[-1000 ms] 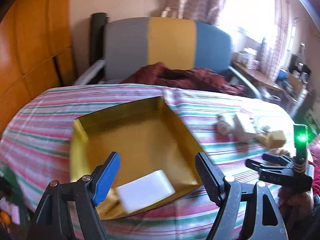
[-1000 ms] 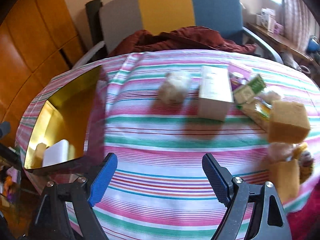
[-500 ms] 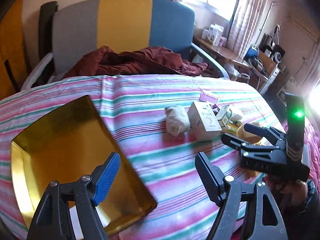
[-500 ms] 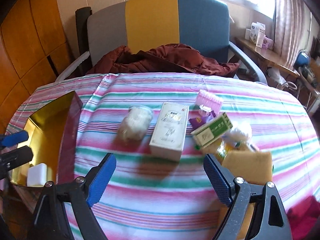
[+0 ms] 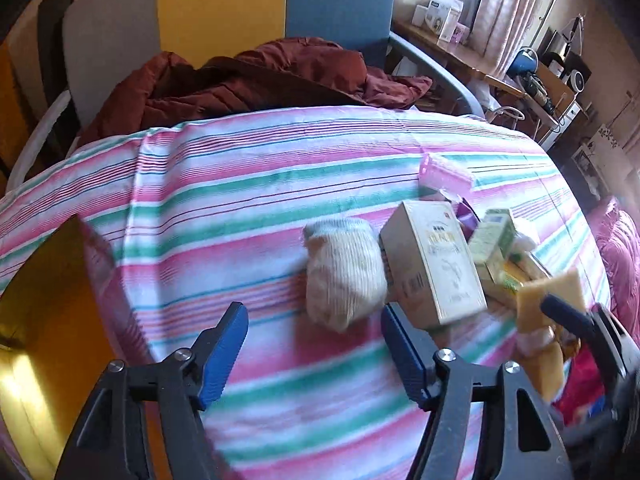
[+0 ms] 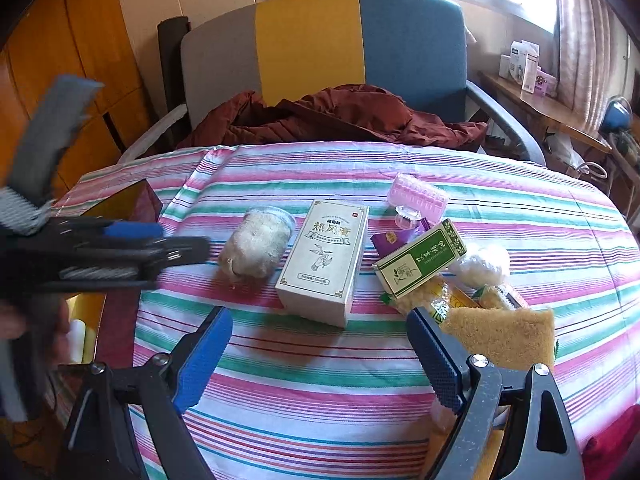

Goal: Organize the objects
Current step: 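Grasp the white sock with the left tool while the right tool grasps the white medicine box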

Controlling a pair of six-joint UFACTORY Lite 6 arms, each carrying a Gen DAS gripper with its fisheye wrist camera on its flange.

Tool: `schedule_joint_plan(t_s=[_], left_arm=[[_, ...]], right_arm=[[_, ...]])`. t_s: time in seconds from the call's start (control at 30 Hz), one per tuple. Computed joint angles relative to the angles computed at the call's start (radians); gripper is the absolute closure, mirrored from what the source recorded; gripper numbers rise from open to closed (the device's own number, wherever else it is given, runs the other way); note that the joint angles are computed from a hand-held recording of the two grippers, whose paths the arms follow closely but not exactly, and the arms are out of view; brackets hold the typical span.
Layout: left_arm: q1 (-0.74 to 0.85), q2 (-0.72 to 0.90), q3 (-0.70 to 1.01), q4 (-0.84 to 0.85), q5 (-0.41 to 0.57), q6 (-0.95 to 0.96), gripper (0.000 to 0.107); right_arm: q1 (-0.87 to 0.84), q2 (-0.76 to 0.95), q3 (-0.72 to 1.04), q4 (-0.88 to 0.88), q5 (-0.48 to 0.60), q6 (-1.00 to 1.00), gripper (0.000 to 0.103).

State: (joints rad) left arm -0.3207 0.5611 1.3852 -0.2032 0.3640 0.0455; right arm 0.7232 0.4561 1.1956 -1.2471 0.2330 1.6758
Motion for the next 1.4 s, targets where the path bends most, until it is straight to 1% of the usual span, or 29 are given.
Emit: schedule_joint_plan(t_s=[0.13, 0.23, 0.27, 0.3, 0.33, 0.37, 0.4, 0.43, 0.53, 0.57, 0.63, 0.67, 0.73, 0.8, 0.83, 0.9, 0.93, 1.0, 1.03, 1.07, 1.1, 1.13, 1.17, 1.23, 1.33, 1.37, 1.4], left_arm=[[-0.007, 0.127, 0.142, -0.073, 0.025, 0.053, 0.038], [-0.022, 0.23, 0.264, -0.031, 0.065, 0.015, 0.038], [-0.027, 0.262, 0.299, -0.01, 0.068, 0.003, 0.044], [-0.027, 0.289, 0.32, -0.006, 0.059, 0.011, 0.045], [-0.022, 0.304, 0.335, -0.043, 0.062, 0.049, 0.049], [-0.01, 0.313, 0.345, -0.122, 0.083, 0.115, 0.055], [-0.003, 0.299, 0.324, -0.159, 0.08, 0.143, 0.056], [-0.004, 0.272, 0.29, -0.154, 0.062, 0.14, 0.056], [0.013, 0.151, 0.136, -0.25, -0.015, 0.249, 0.056], [0.025, 0.114, 0.092, -0.278, -0.028, 0.274, 0.056], [0.059, 0.044, 0.016, -0.372, -0.033, 0.366, 0.056], [0.072, 0.011, -0.019, -0.387, -0.041, 0.381, 0.056], [0.104, -0.063, -0.094, -0.437, -0.046, 0.431, 0.056], [0.136, -0.142, -0.171, -0.495, -0.049, 0.494, 0.056], [0.143, -0.165, -0.19, -0.501, -0.053, 0.501, 0.056], [0.169, -0.252, -0.272, -0.557, -0.064, 0.574, 0.056], [0.176, -0.288, -0.304, -0.563, -0.07, 0.586, 0.056], [0.192, -0.343, -0.351, -0.586, -0.07, 0.617, 0.056], [0.199, -0.369, -0.374, -0.593, -0.07, 0.624, 0.056], [0.215, -0.408, -0.407, -0.612, -0.063, 0.649, 0.056], [0.225, -0.43, -0.427, -0.633, -0.06, 0.674, 0.056], [0.241, -0.468, -0.459, -0.651, -0.057, 0.698, 0.056], [0.255, -0.497, -0.483, -0.665, -0.053, 0.717, 0.056], [0.301, -0.561, -0.536, -0.705, -0.031, 0.773, 0.056], [0.398, -0.651, -0.611, -0.74, 0.014, 0.844, 0.056], [0.446, -0.68, -0.634, -0.747, 0.035, 0.869, 0.056], [0.501, -0.708, -0.654, -0.747, 0.058, 0.889, 0.056]], right_arm=[[-0.012, 0.005, -0.001, 0.009, -0.018, -0.005, 0.013], [-0.016, 0.013, 0.001, 0.005, -0.028, -0.001, 0.013], [-0.015, 0.018, 0.005, 0.008, -0.026, -0.005, 0.013], [-0.014, 0.024, 0.008, 0.011, -0.024, -0.008, 0.013], [-0.015, 0.027, 0.009, 0.012, -0.023, -0.008, 0.013], [-0.013, 0.029, 0.012, 0.018, -0.019, -0.011, 0.013], [-0.01, 0.029, 0.014, 0.032, -0.015, -0.023, 0.014], [-0.006, 0.027, 0.018, 0.053, -0.008, -0.043, 0.014], [-0.004, 0.023, 0.047, 0.147, -0.003, -0.143, 0.018], [-0.002, 0.029, 0.066, 0.18, 0.007, -0.181, 0.019], [0.004, 0.069, 0.146, 0.296, 0.064, -0.308, 0.02], [-0.001, 0.092, 0.185, 0.353, 0.075, -0.371, 0.021], [-0.013, 0.167, 0.299, 0.501, 0.108, -0.539, 0.021], [-0.021, 0.278, 0.453, 0.599, 0.184, -0.661, 0.022], [-0.025, 0.334, 0.53, 0.633, 0.228, -0.704, 0.022], [-0.038, 0.465, 0.704, 0.706, 0.327, -0.779, 0.022], [-0.048, 0.52, 0.778, 0.753, 0.359, -0.825, 0.021], [-0.057, 0.599, 0.884, 0.776, 0.407, -0.85, 0.023], [-0.057, 0.629, 0.93, 0.788, 0.426, -0.871, 0.028], [-0.059, 0.652, 0.966, 0.813, 0.436, -0.901, 0.045], [-0.061, 0.693, 1.031, 0.852, 0.468, -0.939, 0.05], [-0.061, 0.729, 1.086, 0.869, 0.501, -0.96, 0.051], [-0.061, 0.741, 1.101, 0.876, 0.506, -0.971, 0.051], [-0.053, 0.71, 1.049, 0.867, 0.481, -0.962, 0.052], [-0.027, 0.6, 0.889, 0.809, 0.409, -0.88, 0.052], [-0.013, 0.547, 0.823, 0.784, 0.377, -0.849, 0.052], [-0.001, 0.523, 0.797, 0.768, 0.361, -0.83, 0.052]])
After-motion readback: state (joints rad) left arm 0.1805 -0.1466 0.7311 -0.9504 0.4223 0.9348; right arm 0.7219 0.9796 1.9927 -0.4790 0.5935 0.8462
